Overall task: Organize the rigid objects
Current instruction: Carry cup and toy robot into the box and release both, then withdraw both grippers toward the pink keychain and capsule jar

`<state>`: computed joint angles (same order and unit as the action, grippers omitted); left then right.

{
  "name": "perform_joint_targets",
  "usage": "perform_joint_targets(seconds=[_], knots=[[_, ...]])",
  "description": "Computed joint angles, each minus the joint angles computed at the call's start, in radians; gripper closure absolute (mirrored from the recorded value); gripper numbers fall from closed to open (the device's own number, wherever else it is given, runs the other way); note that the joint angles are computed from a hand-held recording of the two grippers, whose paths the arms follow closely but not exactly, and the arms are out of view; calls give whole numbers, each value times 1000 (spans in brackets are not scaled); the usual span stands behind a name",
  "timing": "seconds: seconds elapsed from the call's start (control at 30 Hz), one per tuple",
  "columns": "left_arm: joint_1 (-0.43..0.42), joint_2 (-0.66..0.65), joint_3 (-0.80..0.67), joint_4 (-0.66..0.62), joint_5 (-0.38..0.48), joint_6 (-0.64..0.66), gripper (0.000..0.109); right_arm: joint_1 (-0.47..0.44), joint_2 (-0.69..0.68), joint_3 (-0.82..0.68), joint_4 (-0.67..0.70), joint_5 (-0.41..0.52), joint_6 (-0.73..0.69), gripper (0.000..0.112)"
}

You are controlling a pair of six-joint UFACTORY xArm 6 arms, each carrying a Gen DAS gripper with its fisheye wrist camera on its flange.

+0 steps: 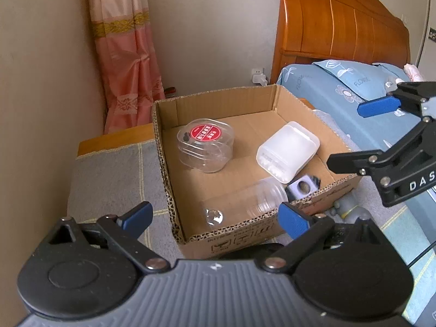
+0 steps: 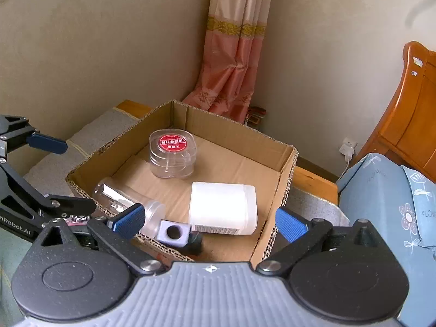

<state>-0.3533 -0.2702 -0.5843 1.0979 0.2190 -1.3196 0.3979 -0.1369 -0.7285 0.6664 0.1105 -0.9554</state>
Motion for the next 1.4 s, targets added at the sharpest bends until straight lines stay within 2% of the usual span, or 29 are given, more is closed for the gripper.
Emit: perform_joint_targets(seconds=[0.13, 0.53, 0.73, 0.83, 0.97, 1.2, 1.3, 1.4], knots=[[-13, -14, 11, -8, 17, 5, 10, 4, -27, 27, -4, -2, -2, 9], [-87, -100, 61, -60, 135, 17, 10, 20, -152, 147, 101, 7, -83, 9], [-126, -148, 106, -55, 156, -29, 10, 8, -224, 216, 212, 53, -139, 9], [-146, -170, 137, -19, 165, -91, 10, -1, -254, 262, 251, 84, -149, 9], [-161, -184, 174, 7, 159, -161, 10, -10, -257, 311, 264, 112, -129, 9], [-159, -167, 214, 5, 128, -206, 10, -23, -245, 357, 278, 168, -91, 9], [-150, -163, 229, 13, 111, -225, 10, -21, -270, 382, 256, 192, -51, 9], [-137, -158, 239, 26, 95, -249, 10, 12, -319, 436, 166, 156, 65, 9]])
